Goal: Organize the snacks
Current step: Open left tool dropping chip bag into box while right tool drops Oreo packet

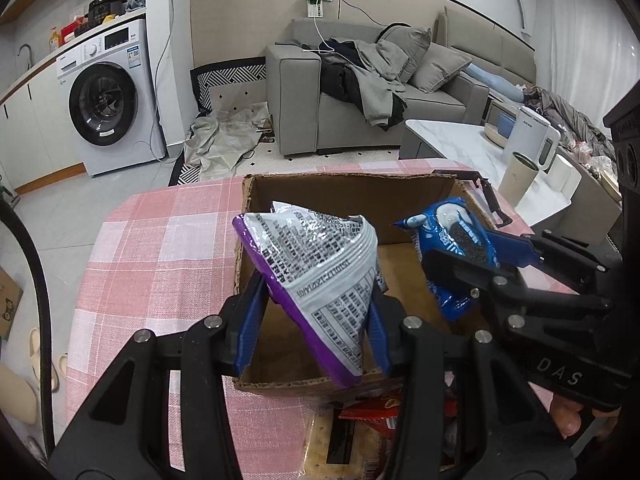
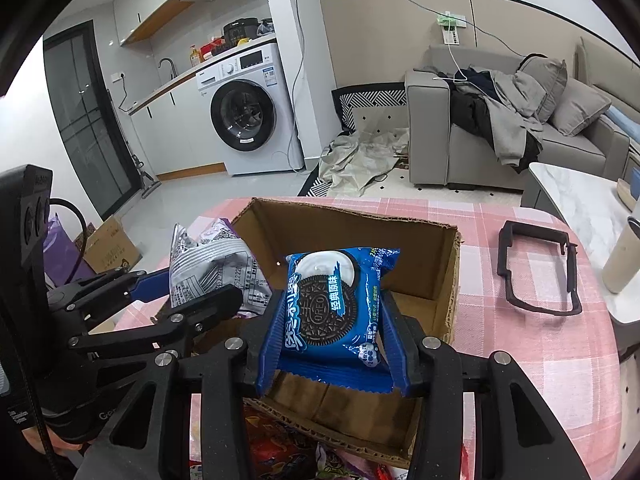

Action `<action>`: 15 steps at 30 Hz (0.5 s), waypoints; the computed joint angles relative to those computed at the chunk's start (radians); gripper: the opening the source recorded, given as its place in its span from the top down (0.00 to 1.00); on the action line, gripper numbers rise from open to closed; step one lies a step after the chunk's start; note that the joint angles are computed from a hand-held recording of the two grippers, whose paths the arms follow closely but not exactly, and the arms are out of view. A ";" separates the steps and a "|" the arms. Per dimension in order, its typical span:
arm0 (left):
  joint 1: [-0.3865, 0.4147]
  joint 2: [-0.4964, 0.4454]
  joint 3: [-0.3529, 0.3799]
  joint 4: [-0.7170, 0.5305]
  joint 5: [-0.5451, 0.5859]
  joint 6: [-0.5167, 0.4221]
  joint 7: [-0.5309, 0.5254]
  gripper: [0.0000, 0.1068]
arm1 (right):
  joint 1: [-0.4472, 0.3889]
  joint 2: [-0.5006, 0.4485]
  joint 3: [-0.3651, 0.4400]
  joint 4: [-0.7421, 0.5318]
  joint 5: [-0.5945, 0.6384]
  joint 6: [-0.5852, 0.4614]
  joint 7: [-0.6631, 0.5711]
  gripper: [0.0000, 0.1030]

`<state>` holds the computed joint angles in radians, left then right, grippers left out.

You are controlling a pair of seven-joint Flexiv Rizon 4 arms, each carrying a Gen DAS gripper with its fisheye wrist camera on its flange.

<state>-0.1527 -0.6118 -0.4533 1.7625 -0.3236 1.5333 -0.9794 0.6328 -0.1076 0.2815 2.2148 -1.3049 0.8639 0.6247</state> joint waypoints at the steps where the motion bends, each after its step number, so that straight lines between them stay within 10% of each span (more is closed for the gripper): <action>1: 0.001 -0.002 -0.001 0.000 0.000 -0.003 0.001 0.60 | -0.002 -0.003 -0.002 0.000 -0.001 0.005 0.002 0.56; 15: -0.052 -0.020 0.069 -0.035 0.023 -0.031 -0.011 0.60 | 0.014 -0.017 -0.004 -0.005 0.025 -0.022 -0.019 0.53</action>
<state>-0.2044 -0.6321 -0.3845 1.7273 -0.3005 1.5024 -0.9900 0.6464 -0.1249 0.2772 2.2096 -1.2797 0.8418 0.6055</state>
